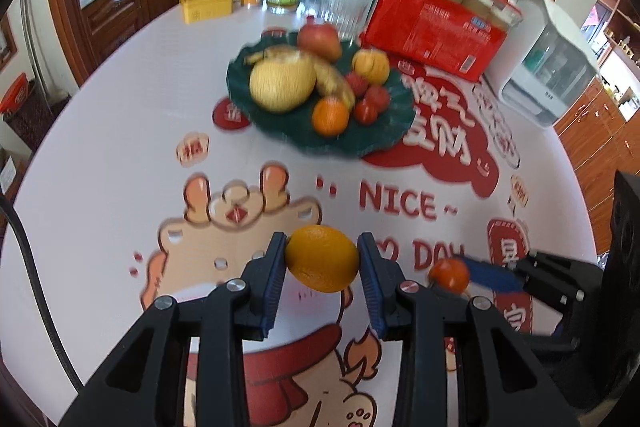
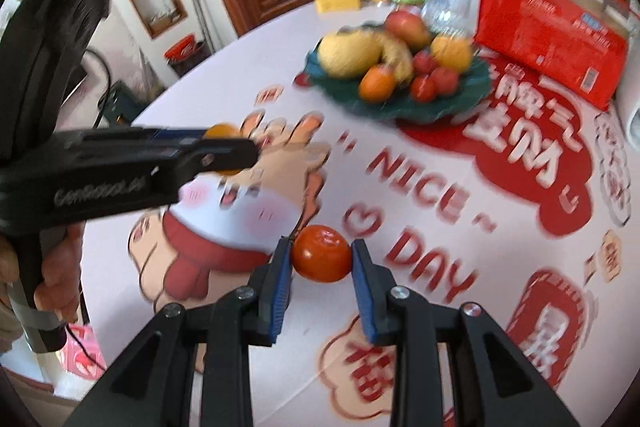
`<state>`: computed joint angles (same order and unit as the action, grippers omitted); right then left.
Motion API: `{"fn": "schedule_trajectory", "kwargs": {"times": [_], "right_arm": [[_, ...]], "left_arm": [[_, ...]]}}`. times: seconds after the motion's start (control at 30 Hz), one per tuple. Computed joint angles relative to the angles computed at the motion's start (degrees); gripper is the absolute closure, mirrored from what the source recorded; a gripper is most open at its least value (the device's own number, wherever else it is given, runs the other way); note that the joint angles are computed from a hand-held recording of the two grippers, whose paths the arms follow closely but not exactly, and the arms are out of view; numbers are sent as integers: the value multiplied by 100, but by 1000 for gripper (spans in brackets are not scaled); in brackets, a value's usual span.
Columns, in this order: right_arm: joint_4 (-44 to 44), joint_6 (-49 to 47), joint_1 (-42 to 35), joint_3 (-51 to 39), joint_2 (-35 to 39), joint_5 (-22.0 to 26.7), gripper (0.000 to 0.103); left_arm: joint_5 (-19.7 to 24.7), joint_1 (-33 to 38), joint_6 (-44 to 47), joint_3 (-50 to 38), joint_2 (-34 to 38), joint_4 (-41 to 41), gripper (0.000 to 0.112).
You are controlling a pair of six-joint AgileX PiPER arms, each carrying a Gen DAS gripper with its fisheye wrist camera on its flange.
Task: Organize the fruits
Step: 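Carry the orange and tomato onto the green plate and open both tools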
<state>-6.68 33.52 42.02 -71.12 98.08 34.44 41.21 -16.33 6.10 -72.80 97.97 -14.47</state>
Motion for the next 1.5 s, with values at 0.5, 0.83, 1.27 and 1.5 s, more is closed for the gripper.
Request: {"fn": "schedule_trajectory", "kwargs": {"times": [0.5, 0.83, 1.27, 1.5], "right_arm": [[-276, -181, -1091, -1715, 249, 475, 73], [-135, 163, -1512, -2479, 1135, 391, 73], [-26, 298, -1612, -2709, 2112, 232, 73], [322, 9, -1757, -2880, 2440, 196, 73]], "left_arm": [[690, 93, 184, -2164, 736, 164, 78], [641, 73, 25, -3059, 1726, 52, 78], [475, 28, -221, -3907, 3011, 6, 78], [655, -17, -354, -4409, 3485, 106, 78]]}}
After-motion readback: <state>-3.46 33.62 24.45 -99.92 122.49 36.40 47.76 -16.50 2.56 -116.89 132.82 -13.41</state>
